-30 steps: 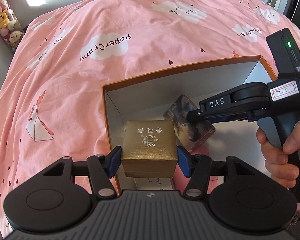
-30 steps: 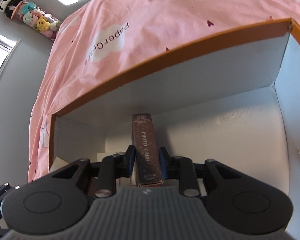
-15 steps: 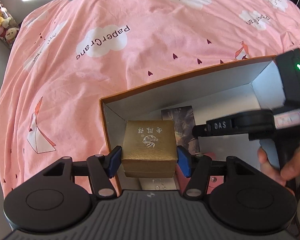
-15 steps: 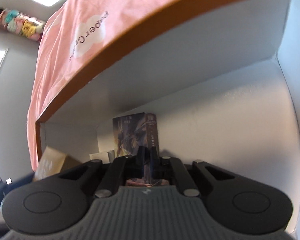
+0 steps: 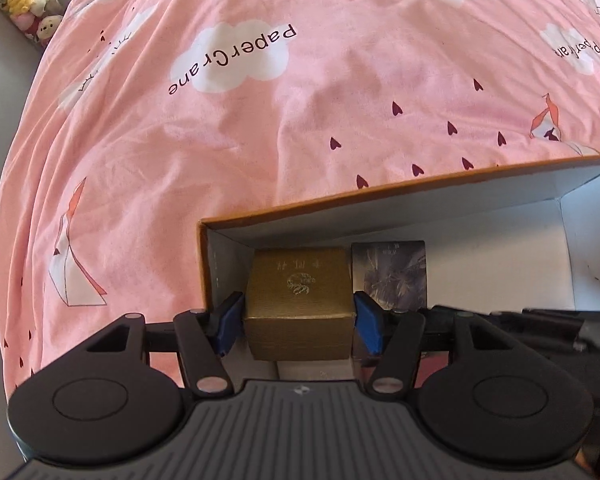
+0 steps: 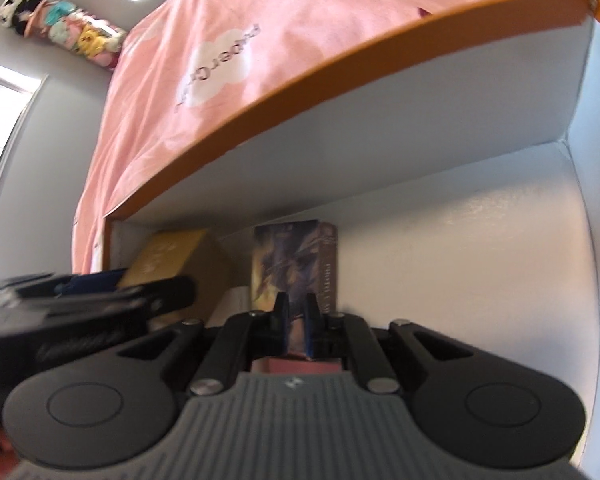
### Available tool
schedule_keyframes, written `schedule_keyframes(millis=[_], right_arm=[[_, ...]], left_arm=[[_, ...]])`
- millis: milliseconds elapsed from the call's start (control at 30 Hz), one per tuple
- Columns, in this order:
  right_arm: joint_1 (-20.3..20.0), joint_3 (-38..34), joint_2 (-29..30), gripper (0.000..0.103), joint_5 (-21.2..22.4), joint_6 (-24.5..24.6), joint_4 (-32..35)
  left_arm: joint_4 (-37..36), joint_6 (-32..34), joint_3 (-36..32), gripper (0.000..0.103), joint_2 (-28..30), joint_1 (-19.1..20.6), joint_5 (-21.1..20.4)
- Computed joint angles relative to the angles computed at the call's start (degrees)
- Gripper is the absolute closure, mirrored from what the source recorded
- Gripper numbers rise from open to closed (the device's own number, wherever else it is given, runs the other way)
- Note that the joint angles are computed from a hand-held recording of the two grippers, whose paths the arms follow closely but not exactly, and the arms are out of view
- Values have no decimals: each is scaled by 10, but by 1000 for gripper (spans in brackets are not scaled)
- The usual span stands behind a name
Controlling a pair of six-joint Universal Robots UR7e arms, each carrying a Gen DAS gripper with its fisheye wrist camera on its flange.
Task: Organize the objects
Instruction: 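Carry the gold box into the shoebox with the left tool while the right tool carries the card pack, then release the gold box in the shoebox with the left tool while the right tool releases the card pack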
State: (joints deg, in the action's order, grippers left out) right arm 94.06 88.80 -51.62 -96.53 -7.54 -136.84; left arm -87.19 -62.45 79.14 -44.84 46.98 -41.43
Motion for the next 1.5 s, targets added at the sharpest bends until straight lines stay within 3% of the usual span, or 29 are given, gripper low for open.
schedule_keyframes(millis=[100, 367, 533, 667, 900, 967, 1067, 1267, 1500], right_arm=[[4, 4, 0, 94, -1, -12, -7], [15, 20, -6, 92, 4, -63, -23], [25, 9, 8, 73, 10, -84, -14], [31, -4, 27, 73, 5, -87, -18], [37, -22, 48, 73, 7, -69, -7], [38, -13, 43, 79, 17, -70, -32], [53, -1, 43, 85, -7, -104, -87], [66, -37, 72, 87, -52, -104, -75], [56, -35, 64, 87, -23, -111, -69]], left_arm=[[-1, -7, -3, 32, 0, 0, 17], [-65, 15, 43, 31, -38, -9, 13], [-107, 32, 84, 35, -71, -25, 18], [-104, 27, 100, 35, -86, -38, 51], [-130, 30, 134, 35, -108, -41, 72], [-146, 29, 147, 35, -114, -41, 79], [-165, 23, 160, 35, -125, -38, 82], [-166, -1, 173, 35, -139, -38, 93], [-191, 8, 197, 35, -151, -46, 81]])
